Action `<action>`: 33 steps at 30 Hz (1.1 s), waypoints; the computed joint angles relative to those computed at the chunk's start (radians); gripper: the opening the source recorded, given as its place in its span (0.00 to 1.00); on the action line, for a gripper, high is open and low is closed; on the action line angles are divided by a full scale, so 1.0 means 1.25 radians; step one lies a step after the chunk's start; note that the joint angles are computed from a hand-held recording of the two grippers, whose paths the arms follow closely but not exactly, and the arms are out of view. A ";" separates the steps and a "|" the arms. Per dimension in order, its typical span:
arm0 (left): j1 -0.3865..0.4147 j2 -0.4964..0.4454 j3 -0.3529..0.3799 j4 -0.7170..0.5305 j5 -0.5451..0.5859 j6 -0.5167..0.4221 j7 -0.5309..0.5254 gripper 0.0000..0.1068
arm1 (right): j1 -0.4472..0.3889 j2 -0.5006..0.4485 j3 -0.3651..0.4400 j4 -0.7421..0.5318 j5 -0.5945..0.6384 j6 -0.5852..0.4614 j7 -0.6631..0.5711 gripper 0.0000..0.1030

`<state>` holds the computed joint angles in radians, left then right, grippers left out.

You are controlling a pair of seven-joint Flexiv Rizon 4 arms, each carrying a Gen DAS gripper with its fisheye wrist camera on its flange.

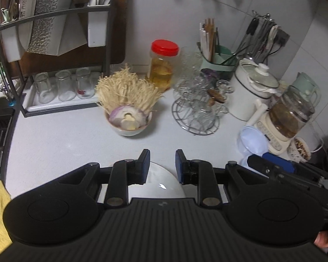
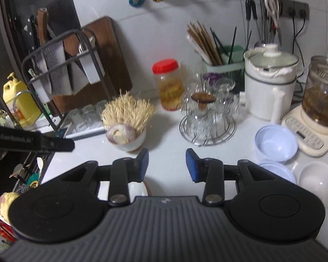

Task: Organize plates and bowls
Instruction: 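Move both grippers to the rim of a light blue plastic bowl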

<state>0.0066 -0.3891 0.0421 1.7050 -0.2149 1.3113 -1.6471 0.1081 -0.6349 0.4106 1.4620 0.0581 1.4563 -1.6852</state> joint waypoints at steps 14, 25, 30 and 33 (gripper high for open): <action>0.126 0.037 -0.205 0.101 -0.251 0.096 0.310 0.26 | 0.127 0.120 -0.182 0.154 -0.051 0.108 0.251 0.40; 0.155 0.006 -0.263 0.071 -0.498 0.042 0.614 0.26 | 0.437 0.142 -0.577 0.272 -0.176 0.144 0.586 0.40; 0.111 -0.037 -0.220 0.016 -0.504 -0.008 0.631 0.26 | 0.469 0.148 -0.632 0.296 -0.215 0.122 0.674 0.40; 0.087 -0.067 -0.200 -0.022 -0.475 -0.040 0.603 0.30 | 0.442 0.141 -0.622 0.291 -0.229 0.106 0.714 0.40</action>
